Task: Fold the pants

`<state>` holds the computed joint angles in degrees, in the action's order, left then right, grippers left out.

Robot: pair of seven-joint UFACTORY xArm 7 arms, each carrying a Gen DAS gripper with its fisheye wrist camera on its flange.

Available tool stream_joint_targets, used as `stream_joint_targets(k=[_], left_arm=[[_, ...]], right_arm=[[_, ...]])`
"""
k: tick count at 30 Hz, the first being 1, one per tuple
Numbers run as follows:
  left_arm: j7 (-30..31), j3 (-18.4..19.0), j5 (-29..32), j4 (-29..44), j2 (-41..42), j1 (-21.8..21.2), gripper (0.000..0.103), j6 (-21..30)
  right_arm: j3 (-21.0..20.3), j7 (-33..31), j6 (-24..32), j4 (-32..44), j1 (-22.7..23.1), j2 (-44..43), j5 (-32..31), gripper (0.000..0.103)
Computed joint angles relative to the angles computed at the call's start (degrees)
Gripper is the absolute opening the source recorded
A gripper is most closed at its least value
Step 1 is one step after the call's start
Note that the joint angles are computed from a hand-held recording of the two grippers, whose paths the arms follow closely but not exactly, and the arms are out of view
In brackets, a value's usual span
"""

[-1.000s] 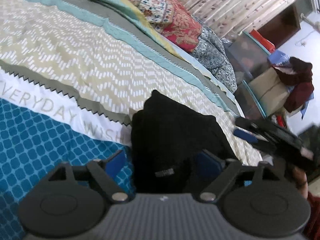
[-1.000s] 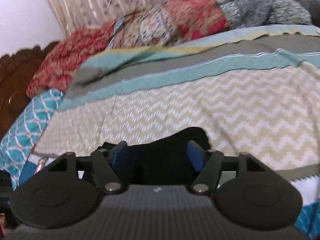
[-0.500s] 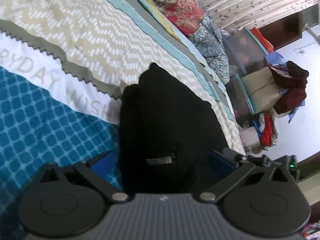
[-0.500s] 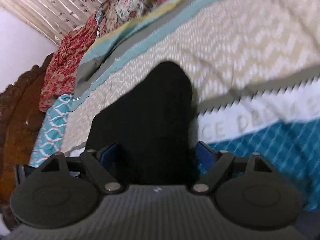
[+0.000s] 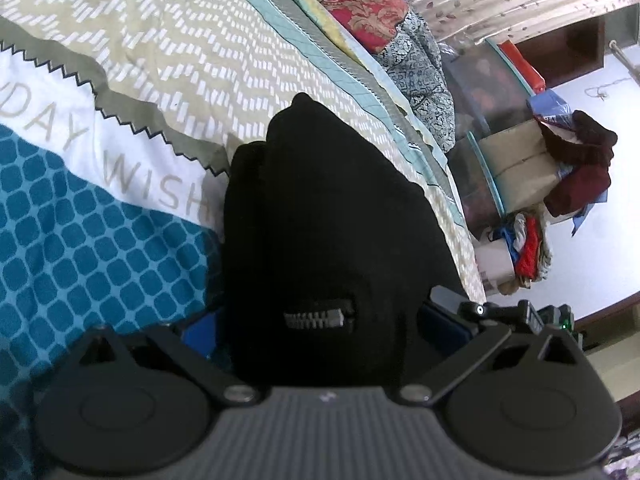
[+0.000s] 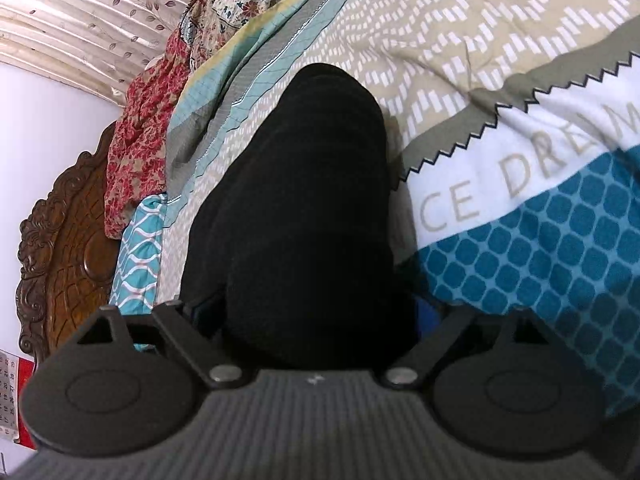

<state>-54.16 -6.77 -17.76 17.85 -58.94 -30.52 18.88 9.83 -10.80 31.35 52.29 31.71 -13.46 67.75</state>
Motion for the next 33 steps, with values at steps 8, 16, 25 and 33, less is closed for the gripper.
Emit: stream_joint_targets(k=[8, 16, 25, 33], left_arm=[[0.7, 0.5, 0.1, 2.0, 3.2, -0.3, 0.103, 0.7], [3.4, -0.7, 1.1, 3.5, 4.5, 0.2, 0.103, 2.9], [4.2, -0.4, 0.4, 2.6, 3.8, -0.2, 0.103, 2.2], [5.0, 0.4, -0.4, 2.1, 3.3, -0.8, 0.103, 2.0]], right_arm=[[0.3, -0.6, -1.3, -0.4, 0.6, 0.1, 0.6, 0.095], [0.5, -1.2, -2.0, -0.5, 0.8, 0.3, 1.4, 0.096], [0.5, -1.1, -1.6, 0.0, 0.8, 0.7, 0.9, 0.096], [0.8, 0.2, -1.3, 0.8, 0.6, 1.2, -0.8, 0.096]])
